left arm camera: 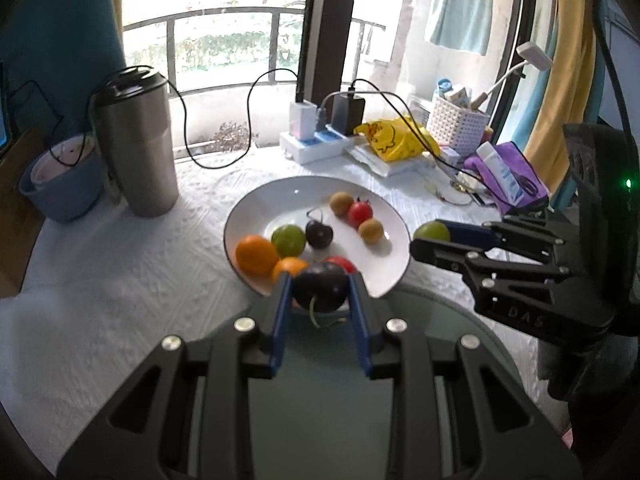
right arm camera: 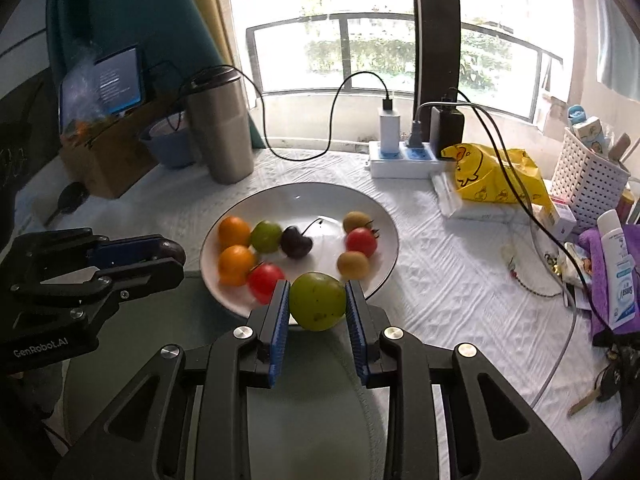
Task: Organize fruits
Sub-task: 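Carry the dark plum and green lime over the white plate with both tools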
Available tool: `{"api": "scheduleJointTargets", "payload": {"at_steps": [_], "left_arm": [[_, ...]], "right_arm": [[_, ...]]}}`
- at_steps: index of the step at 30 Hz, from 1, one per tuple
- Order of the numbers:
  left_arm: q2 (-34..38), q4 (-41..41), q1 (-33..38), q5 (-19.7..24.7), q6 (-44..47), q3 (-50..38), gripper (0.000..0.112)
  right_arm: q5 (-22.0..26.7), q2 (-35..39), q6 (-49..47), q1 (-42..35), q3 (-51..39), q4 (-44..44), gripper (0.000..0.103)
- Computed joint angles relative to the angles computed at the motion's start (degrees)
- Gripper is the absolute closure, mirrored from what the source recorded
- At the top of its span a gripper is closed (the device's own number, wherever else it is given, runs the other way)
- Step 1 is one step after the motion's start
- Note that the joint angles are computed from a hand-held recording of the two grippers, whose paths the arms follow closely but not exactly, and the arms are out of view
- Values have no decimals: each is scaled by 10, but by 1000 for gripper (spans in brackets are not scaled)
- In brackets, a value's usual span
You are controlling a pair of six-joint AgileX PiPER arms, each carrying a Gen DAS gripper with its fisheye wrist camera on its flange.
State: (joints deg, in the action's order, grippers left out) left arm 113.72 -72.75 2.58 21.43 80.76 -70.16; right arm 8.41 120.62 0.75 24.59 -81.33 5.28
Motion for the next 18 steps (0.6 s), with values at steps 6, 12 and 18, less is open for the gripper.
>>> {"api": "scheduleJointTargets", "payload": {"at_steps": [6,12,18], "left_arm": [[45,71,-8,6,-83,-69,83],[93,140,-13,11,-158,-142,83],[150,198,-7,16,-232,-227,83]], "right_arm": [[21,28,-73,-17,-43,69,74],[45,62,-114,-24,-90,109,74],[71,104,-107,-21,-151,98,74]]}}
